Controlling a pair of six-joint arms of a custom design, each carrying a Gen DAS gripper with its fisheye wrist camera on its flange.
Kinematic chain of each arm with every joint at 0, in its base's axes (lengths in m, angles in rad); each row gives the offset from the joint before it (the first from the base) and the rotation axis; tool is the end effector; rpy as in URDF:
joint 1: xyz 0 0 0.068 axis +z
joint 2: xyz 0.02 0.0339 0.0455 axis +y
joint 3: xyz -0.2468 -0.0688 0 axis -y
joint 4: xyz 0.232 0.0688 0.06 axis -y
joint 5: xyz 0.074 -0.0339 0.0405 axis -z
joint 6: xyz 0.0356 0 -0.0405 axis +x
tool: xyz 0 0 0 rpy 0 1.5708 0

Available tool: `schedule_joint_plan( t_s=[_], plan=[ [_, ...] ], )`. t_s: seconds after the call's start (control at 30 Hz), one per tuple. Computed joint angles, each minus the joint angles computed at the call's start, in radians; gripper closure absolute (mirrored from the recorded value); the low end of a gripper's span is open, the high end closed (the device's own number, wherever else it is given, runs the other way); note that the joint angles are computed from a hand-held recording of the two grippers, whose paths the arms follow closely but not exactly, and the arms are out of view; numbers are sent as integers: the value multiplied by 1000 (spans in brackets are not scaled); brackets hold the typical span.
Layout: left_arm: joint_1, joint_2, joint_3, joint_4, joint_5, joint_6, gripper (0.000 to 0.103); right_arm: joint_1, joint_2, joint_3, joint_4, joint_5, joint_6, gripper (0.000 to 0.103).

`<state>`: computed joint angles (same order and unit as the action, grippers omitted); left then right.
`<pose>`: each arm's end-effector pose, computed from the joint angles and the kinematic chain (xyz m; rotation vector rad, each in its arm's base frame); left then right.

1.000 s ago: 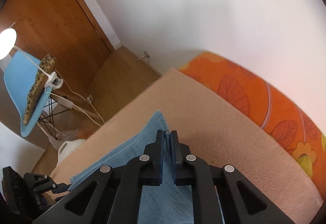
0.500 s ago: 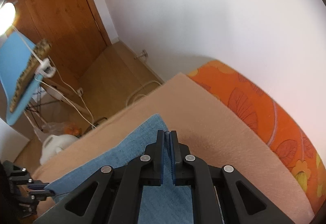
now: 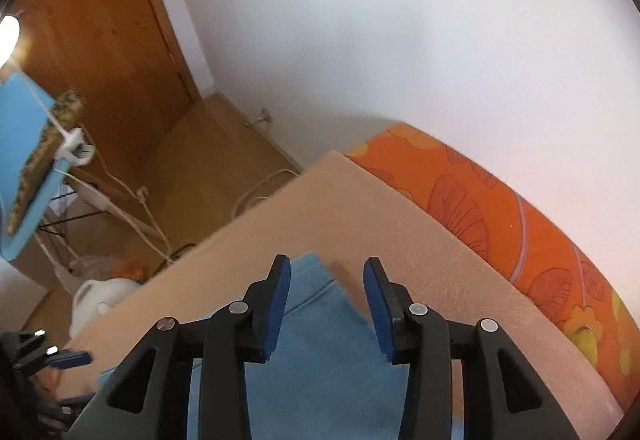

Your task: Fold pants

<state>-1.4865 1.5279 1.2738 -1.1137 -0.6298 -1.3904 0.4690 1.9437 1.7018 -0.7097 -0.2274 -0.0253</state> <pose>0.0436 -0.2670 0.2592 0.0371 2.4896 -0.1443 0.3644 0.1937 0.2575 -0.7137 2.4480 0.4632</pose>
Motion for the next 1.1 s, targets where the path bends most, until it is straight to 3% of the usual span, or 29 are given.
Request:
schedule_joint_plan(
  t_s=[0.17,0.33,0.43,0.57,0.7,0.9,0.93,1.0,1.1],
  plan=[
    [29,-13,-58,94,28,-24,56,9,-100,-59,-91,-60,59,58],
    [31,-11,-79,120,3,-86,56,70,-86,-68,-140,-7,161,49],
    [42,-25,-106,159,-11,-77,78,89,-38,-49,-148,-21,238,49],
    [29,-54,-125,189,-43,-85,90,132,36,17,-170,-6,320,48],
    [-11,-34,-88,183,-107,-75,92,179,85,92,-227,41,347,42],
    [-47,30,-3,169,-163,-22,92,251,227,285,-394,151,345,40],
    [-51,54,25,141,-172,-22,92,259,228,280,-394,174,342,42],
    [-61,87,64,90,-190,-36,91,266,222,271,-393,218,350,61],
    [-67,99,76,49,-198,-64,86,220,188,217,-363,156,362,81]
  ],
)
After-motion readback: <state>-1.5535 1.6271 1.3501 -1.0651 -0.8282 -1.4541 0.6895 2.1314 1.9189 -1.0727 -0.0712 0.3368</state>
